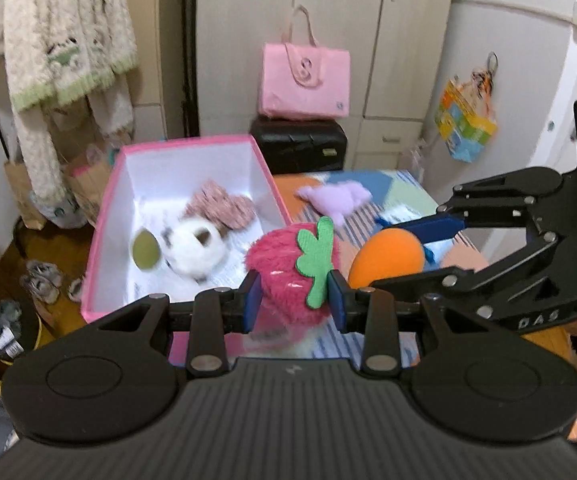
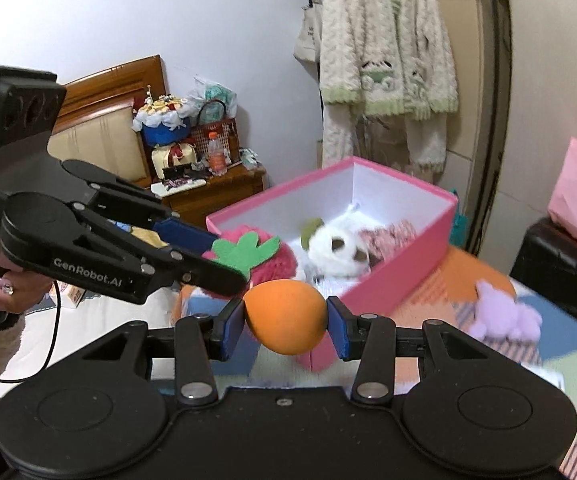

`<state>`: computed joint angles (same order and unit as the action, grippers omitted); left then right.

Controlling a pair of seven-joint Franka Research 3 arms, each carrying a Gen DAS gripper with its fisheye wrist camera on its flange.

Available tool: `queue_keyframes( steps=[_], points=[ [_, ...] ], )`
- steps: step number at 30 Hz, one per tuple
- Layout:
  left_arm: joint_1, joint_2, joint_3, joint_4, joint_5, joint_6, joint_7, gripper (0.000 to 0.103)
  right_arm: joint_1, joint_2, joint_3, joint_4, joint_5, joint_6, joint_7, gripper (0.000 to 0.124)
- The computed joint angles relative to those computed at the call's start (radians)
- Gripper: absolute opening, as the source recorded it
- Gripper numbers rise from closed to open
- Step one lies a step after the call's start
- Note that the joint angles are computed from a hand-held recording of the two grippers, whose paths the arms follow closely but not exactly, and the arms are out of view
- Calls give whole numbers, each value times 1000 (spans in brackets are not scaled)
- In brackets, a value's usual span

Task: Organize soft objects
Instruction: 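Carry the strawberry plush and orange sponge in both tools over the pink box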

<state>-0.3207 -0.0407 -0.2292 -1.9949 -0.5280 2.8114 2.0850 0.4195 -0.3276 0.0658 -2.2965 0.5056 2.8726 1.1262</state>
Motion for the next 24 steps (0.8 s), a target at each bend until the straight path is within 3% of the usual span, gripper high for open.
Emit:
queue_keyframes(
  steps=[4, 6, 11, 15, 24],
  points=[
    [18, 65, -5, 73, -11, 51, -7, 34, -4, 84, 3, 84, -21, 46, -21, 49],
    [37, 113, -15, 123, 19, 75, -41, 34, 26, 136, -28, 139, 49, 69, -84, 49],
    [64, 268, -24, 300, 174, 43, -187, 34, 0, 275, -33, 290, 175, 45, -185, 50],
    [58, 418, -3, 473, 307, -7, -324, 34, -62, 400, -4, 428, 146, -12, -180, 50],
    [34, 722, 27, 897, 523, -238, -577, 34, -133, 685, 28, 768, -63, -158, -141, 50]
  ],
)
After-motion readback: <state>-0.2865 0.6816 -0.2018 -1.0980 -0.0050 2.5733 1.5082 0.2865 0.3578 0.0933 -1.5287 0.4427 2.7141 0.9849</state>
